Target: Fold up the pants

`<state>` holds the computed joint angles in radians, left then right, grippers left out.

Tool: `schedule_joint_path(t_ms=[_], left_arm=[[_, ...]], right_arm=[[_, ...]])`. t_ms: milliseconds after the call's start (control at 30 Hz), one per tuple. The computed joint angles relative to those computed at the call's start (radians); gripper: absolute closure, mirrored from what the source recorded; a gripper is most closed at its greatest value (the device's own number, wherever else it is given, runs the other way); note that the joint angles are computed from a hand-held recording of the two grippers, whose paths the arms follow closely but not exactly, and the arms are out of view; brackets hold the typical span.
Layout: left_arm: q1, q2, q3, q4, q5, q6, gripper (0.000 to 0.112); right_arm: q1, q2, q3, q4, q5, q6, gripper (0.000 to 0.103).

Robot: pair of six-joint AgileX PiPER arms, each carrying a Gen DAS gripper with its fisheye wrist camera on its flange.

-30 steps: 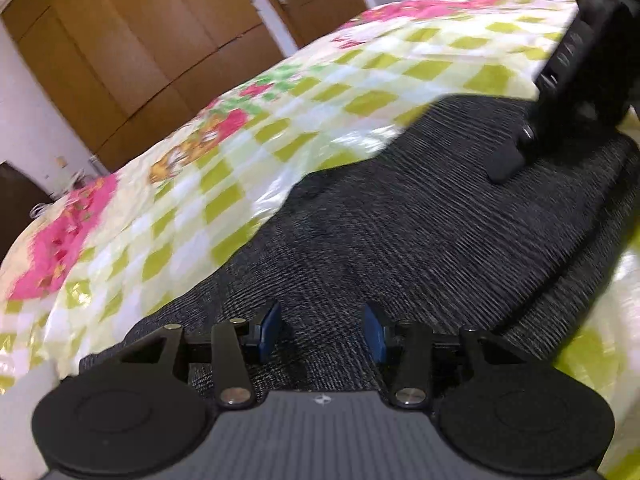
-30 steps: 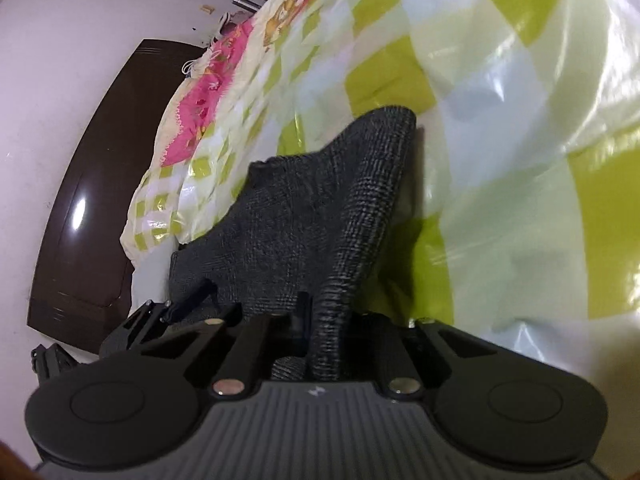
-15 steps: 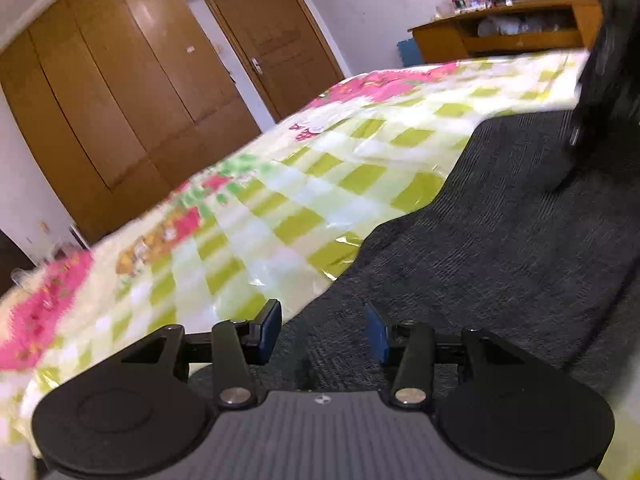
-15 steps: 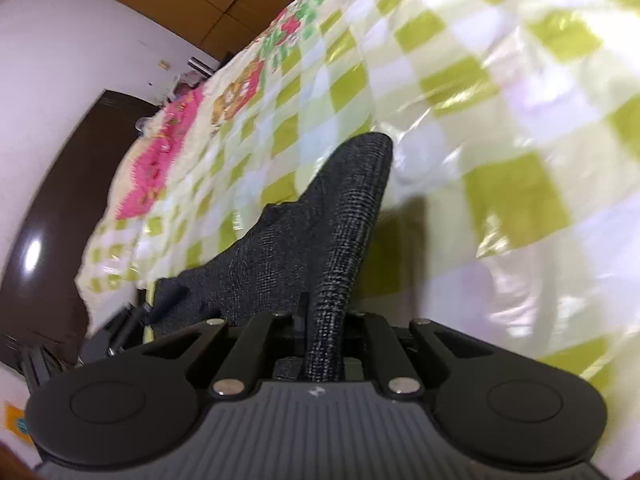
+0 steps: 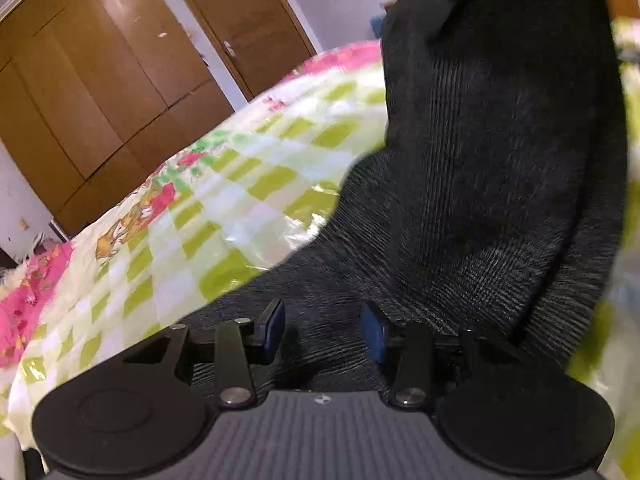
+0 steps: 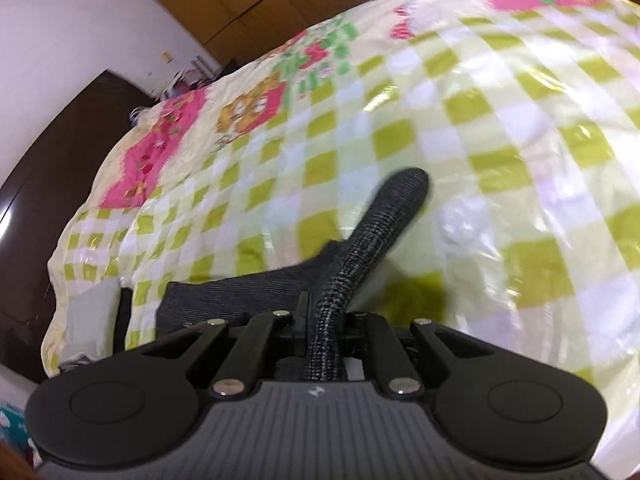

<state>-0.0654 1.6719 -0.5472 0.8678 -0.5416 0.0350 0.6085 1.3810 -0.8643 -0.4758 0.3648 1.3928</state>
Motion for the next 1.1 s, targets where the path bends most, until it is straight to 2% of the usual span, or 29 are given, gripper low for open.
schedule_joint_path(t_ms=[67,133,233,300,400,467,533,767,900,1033,1100], left_arm=[[0.095,-0.029,-0.006,0.094,-0.026,-0.069,0.057],[0.19,-0.029,-0.01,0.12,-0.058,-0.054,0.057],[0.305,-0.008,-0.008,0.054,-0.083,0.051,0.057],[0.341,0.013,-0.024,0.041,-0.067,0.056,0.057],[0.374,0.054,-0.057,0.113,-0.032,-0.04,0.057],[0.365,0.082,-0.078,0.108,-0.031,-0.038,0.058],[0.371,0.086,-0.089,0.172,-0.031,-0.097,0.065],[0.383,0.132,-0.146,0.293,-0.041,-0.223,0.065],[0.406,0.148,-0.18,0.396,-0.054,-0.336,0.065],[0.404,0.163,-0.204,0.41,-0.055,-0.352,0.066],[0.408,0.166,-0.207,0.422,-0.059,-0.364,0.065]], right_arm=[[0.021,0.044,-0.085,0.012,0.054,-0.028,0.096],[0.029,0.101,-0.183,0.075,0.094,-0.093,0.096],[0.055,0.207,-0.352,0.122,0.191,-0.155,0.096],[0.068,0.275,-0.448,0.146,0.225,-0.192,0.096],[0.092,0.404,-0.62,0.195,0.281,-0.263,0.096],[0.111,0.502,-0.744,0.235,0.318,-0.319,0.096],[0.135,0.593,-0.864,0.259,0.363,-0.367,0.096],[0.194,0.89,-1.261,0.324,0.528,-0.434,0.095],[0.216,0.966,-1.382,0.308,0.59,-0.419,0.095],[0.22,0.962,-1.396,0.294,0.591,-0.379,0.095],[0.225,1.0,-1.475,0.297,0.629,-0.387,0.095]])
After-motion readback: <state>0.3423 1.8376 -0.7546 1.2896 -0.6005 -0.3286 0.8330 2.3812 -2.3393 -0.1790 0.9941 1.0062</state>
